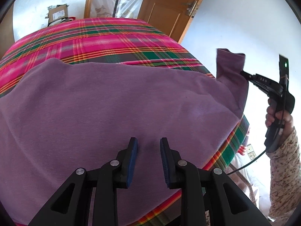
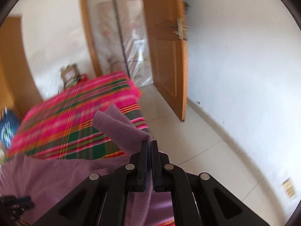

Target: Fold clothes

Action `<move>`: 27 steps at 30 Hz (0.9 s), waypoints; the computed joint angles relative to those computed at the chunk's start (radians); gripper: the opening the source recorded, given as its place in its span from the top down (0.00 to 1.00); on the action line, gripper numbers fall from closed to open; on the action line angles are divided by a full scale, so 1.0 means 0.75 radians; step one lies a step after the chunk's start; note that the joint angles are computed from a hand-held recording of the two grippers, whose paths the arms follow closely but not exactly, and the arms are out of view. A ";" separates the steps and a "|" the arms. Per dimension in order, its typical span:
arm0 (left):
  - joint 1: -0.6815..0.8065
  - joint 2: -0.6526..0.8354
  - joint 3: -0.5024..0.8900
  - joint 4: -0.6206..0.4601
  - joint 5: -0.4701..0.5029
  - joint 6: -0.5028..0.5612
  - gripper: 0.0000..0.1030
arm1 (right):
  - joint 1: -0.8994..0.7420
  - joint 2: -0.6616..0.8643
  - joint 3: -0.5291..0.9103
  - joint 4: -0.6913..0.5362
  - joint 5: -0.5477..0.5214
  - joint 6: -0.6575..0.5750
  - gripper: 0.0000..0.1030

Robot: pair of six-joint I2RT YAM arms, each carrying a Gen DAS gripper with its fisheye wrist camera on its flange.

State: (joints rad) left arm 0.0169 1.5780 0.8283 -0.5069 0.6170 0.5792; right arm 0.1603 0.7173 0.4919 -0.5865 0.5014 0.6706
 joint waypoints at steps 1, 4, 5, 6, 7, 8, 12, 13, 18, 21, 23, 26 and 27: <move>-0.006 -0.005 -0.006 0.006 -0.009 -0.005 0.75 | -0.073 -0.078 -0.035 -0.010 -0.053 -0.008 0.97; -0.025 -0.013 -0.014 0.021 -0.031 -0.021 0.75 | -0.364 -0.283 -0.150 -0.031 -0.282 -0.069 0.97; -0.032 -0.012 -0.013 0.023 -0.036 -0.028 0.75 | -0.450 -0.328 -0.182 -0.031 -0.360 -0.088 0.97; -0.038 -0.012 -0.011 0.026 -0.040 -0.034 0.75 | -0.542 -0.371 -0.213 -0.032 -0.441 -0.111 0.97; -0.044 -0.011 -0.010 0.029 -0.044 -0.041 0.75 | -0.588 -0.402 -0.231 -0.033 -0.478 -0.120 0.97; -0.052 -0.010 -0.011 0.036 -0.049 -0.047 0.75 | -0.637 -0.433 -0.250 -0.034 -0.517 -0.131 0.97; -0.075 -0.017 -0.019 0.056 -0.054 -0.081 0.75 | -0.785 -0.539 -0.290 -0.047 -0.629 -0.161 0.97; -0.080 -0.018 -0.019 0.058 -0.053 -0.087 0.75 | -0.819 -0.549 -0.290 -0.036 -0.663 -0.175 0.97; -0.093 -0.030 -0.020 0.051 -0.043 -0.102 0.75 | -0.889 -0.614 -0.249 -0.052 -0.714 -0.211 0.97; -0.114 -0.040 -0.015 0.053 -0.051 -0.129 0.75 | -0.871 -0.612 -0.203 -0.031 -0.686 -0.208 0.97; -0.130 -0.048 -0.009 0.053 -0.058 -0.146 0.75 | -0.839 -0.520 -0.158 0.028 -0.648 -0.215 0.97; -0.139 -0.069 -0.007 0.055 -0.042 -0.166 0.75 | -0.803 -0.429 -0.098 0.099 -0.608 -0.226 0.97; -0.141 -0.075 -0.008 0.059 -0.036 -0.169 0.75 | -0.788 -0.415 -0.087 0.116 -0.589 -0.225 0.97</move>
State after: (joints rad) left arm -0.0891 1.5221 0.8225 -0.4624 0.5898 0.4524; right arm -0.4307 0.4058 0.4268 -0.4995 0.0595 0.5015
